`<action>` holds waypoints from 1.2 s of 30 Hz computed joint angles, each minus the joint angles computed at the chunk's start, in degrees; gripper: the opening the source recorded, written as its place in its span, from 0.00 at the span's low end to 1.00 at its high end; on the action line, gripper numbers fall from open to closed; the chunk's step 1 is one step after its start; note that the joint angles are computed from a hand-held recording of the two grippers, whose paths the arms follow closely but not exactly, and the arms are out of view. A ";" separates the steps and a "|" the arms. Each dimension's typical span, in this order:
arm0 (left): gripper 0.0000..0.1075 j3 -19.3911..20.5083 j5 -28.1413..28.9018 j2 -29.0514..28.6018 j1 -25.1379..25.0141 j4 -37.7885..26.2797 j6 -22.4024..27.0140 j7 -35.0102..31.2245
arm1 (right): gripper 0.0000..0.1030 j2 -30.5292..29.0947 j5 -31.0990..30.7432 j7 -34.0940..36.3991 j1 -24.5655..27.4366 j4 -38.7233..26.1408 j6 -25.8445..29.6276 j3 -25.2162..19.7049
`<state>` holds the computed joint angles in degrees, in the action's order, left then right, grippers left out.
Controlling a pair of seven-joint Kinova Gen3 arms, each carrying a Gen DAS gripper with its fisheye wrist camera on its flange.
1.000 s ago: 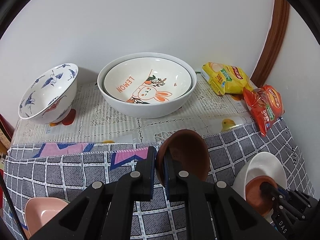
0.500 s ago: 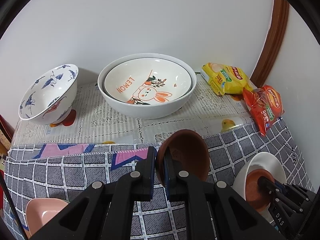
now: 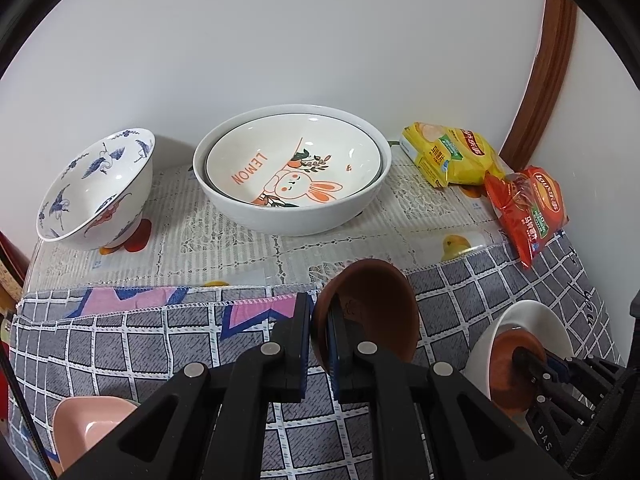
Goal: Organize plates and bowls
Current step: 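Lower the right gripper's brown bowl into the white bowl while the left gripper holds its brown bowl, then open the right gripper and lift it away from the white bowl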
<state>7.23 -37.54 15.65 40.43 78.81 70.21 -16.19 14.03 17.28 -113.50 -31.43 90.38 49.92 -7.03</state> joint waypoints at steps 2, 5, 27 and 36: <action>0.07 -0.02 0.16 -0.07 -0.13 0.08 -0.03 0.04 | 0.13 0.07 0.13 0.60 -0.01 0.03 0.27 -0.07; 0.08 -0.04 0.21 -0.20 -0.26 0.20 -0.03 0.13 | 0.13 -0.07 -0.12 1.35 0.22 0.21 -0.06 -0.13; 0.08 0.34 0.38 -0.76 -0.68 0.35 -0.37 -0.12 | 0.15 -0.21 2.27 3.09 -0.73 1.02 -0.41 0.00; 0.08 0.53 0.02 -0.95 -0.18 -0.09 -0.67 -0.34 | 0.15 -1.35 0.53 3.29 0.00 1.69 -1.13 -0.36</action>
<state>7.76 -37.52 14.70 40.25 78.72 69.54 -16.52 12.68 17.81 -110.21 -31.43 92.07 48.79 -7.38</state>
